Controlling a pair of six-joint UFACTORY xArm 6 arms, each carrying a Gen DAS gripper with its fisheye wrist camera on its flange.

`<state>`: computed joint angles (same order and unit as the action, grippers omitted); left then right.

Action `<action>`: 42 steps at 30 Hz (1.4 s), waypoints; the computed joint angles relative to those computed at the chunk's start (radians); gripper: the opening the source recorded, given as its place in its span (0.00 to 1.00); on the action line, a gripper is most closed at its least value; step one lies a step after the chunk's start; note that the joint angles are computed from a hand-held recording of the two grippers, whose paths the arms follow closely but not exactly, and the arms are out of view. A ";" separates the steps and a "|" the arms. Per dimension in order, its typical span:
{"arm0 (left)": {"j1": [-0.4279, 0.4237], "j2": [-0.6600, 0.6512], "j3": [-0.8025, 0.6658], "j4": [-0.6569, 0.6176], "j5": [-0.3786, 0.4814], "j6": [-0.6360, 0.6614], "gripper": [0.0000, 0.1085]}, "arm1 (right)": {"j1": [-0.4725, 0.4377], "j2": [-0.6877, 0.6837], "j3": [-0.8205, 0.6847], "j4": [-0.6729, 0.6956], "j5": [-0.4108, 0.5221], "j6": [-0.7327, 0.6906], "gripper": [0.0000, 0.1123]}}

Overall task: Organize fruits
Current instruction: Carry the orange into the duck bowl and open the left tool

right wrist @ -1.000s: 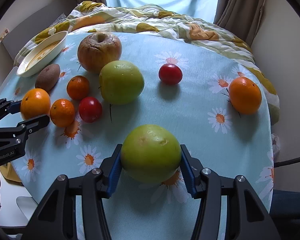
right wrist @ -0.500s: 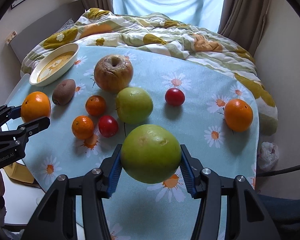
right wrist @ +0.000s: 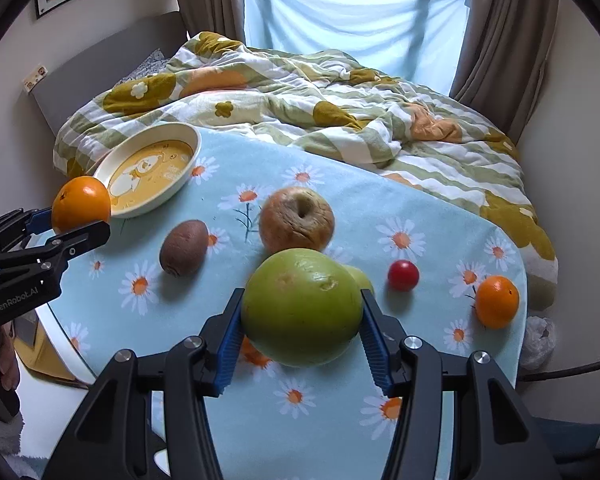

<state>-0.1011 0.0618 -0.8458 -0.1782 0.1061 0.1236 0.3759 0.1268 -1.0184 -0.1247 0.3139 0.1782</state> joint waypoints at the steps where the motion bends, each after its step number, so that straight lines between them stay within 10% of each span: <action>1: 0.011 0.016 -0.028 -0.065 0.014 0.075 0.61 | 0.010 0.020 -0.030 -0.022 0.011 0.035 0.44; 15: 0.186 0.356 -0.489 -0.396 0.256 0.625 0.61 | 0.120 0.351 -0.501 -0.095 0.192 0.302 0.44; 38: 0.212 0.749 -0.981 -0.261 0.470 0.673 0.62 | 0.154 0.547 -0.779 -0.163 0.361 0.527 0.44; 42: 0.205 0.727 -0.958 -0.309 0.452 0.712 0.95 | 0.152 0.532 -0.767 -0.179 0.370 0.547 0.44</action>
<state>0.1041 0.7891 -1.8041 -0.4868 0.5577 0.8351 0.5284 0.6588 -1.7854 -0.3034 0.6839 0.7256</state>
